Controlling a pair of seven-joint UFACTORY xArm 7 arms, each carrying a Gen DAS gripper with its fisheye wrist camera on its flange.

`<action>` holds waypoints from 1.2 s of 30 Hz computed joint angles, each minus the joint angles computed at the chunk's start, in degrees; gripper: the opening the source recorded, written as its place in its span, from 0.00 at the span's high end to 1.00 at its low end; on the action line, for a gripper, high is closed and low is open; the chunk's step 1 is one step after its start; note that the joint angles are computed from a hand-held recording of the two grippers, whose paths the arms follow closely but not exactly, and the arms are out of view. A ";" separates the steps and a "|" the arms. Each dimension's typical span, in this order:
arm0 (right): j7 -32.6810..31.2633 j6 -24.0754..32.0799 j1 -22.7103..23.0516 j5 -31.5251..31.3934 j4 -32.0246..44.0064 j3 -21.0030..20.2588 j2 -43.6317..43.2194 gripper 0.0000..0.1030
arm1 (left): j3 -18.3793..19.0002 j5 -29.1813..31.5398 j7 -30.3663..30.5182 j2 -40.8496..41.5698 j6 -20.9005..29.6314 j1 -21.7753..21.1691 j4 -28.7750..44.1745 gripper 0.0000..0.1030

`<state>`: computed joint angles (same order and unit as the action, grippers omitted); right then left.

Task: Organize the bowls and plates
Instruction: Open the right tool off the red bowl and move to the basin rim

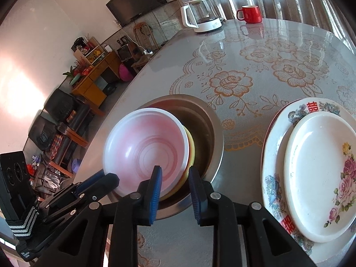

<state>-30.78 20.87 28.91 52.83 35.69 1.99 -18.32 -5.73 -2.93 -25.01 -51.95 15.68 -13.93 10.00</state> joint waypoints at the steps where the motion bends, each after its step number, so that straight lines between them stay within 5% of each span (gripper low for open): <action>1: -0.22 -0.60 0.07 0.03 0.05 0.16 0.29 0.77 | -0.07 0.00 -0.08 0.17 -0.12 -0.04 0.03 0.79; 8: 4.45 -5.70 -0.38 -6.75 -0.16 2.28 1.97 0.84 | -0.54 0.49 -0.71 1.41 -0.35 0.97 0.68 0.76; 17: 4.90 -3.45 0.48 -8.69 0.95 0.31 2.22 0.79 | -0.96 1.44 -1.22 -2.29 0.76 2.94 -0.33 0.70; 26: 12.06 -1.19 -3.84 -23.05 3.75 4.41 4.77 0.72 | -2.69 3.89 -2.17 -3.60 2.50 5.70 -1.23 0.70; 36: 18.86 -3.96 -5.53 -33.91 6.53 6.30 9.37 0.78 | -4.02 6.13 -3.84 -1.17 0.99 7.25 -0.77 0.71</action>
